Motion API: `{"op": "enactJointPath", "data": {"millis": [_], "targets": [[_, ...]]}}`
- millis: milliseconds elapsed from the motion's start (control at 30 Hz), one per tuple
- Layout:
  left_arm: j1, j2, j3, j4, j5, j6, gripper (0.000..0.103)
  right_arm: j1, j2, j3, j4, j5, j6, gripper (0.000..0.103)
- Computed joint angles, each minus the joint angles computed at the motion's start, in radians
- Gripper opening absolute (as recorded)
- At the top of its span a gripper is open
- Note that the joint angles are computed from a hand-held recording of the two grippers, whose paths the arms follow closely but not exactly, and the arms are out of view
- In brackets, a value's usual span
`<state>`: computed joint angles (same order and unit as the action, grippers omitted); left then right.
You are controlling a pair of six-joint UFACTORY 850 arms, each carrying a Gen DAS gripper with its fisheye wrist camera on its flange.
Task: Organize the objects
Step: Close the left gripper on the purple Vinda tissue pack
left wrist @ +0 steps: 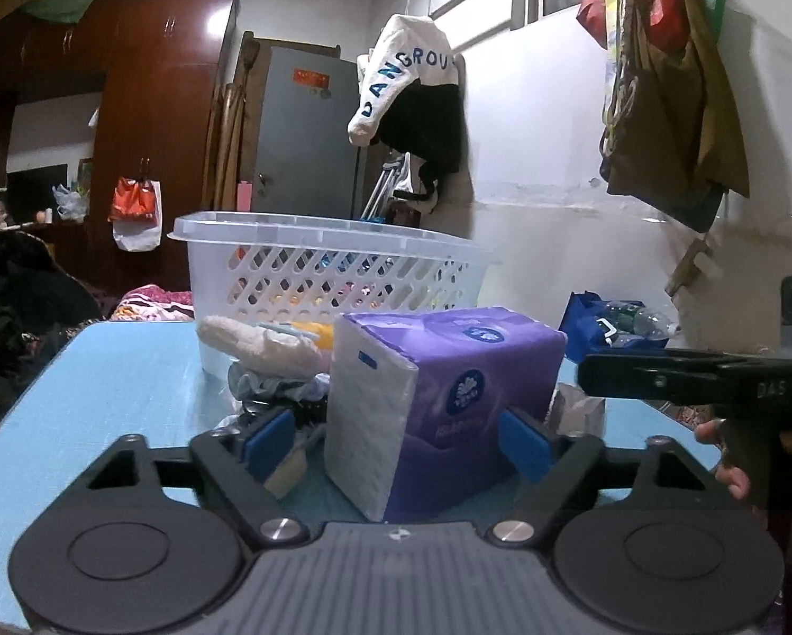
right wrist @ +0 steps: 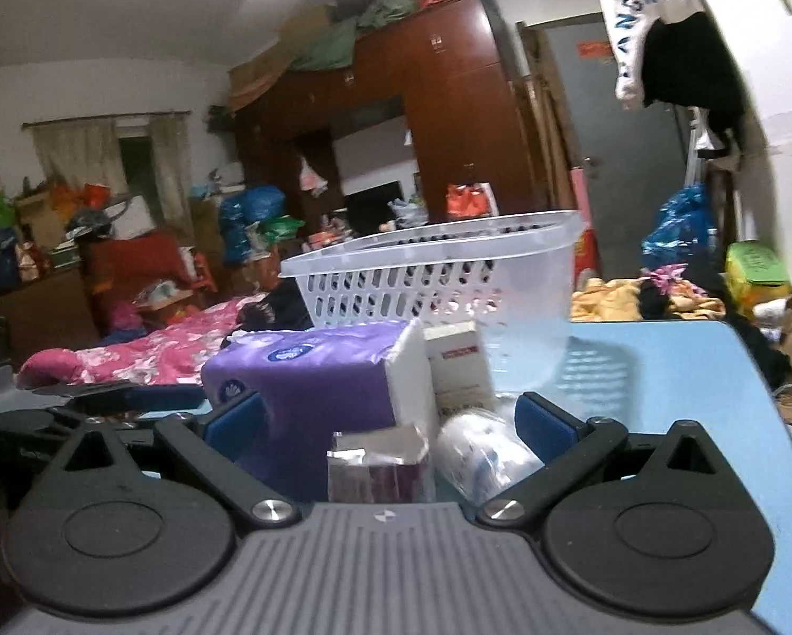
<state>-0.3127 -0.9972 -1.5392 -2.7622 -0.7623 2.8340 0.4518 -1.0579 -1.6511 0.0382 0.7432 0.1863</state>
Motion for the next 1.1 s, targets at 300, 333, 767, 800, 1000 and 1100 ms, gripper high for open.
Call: {"op": "enactJointPath", "data": {"millis": [300,333,767,800,1000,1100], "targets": [[-0.009,-0.019,-0.024,-0.015,-0.015,0.064,0.069,-0.023,-0.026,-0.057,-0.206,-0.049,0.08,0.081],[-0.01,-0.021,-0.026,-0.011,-0.016,0.07,0.063,-0.025,-0.028,-0.06,-0.229,-0.048,0.089,0.079],[-0.023,0.0,0.005,-0.101,-0.085,0.174,0.053,-0.011,-0.028,-0.056,-0.145,-0.018,-0.103,0.059],[-0.024,0.007,0.011,-0.109,-0.096,0.184,0.053,-0.01,-0.023,-0.05,-0.135,-0.007,-0.116,0.059],[-0.018,0.034,0.01,-0.109,-0.14,0.194,0.053,-0.001,0.002,-0.065,-0.088,0.001,-0.193,0.058],[-0.013,0.043,-0.011,-0.093,-0.139,0.179,0.053,0.005,0.014,-0.079,-0.045,-0.001,-0.253,0.058]]}}
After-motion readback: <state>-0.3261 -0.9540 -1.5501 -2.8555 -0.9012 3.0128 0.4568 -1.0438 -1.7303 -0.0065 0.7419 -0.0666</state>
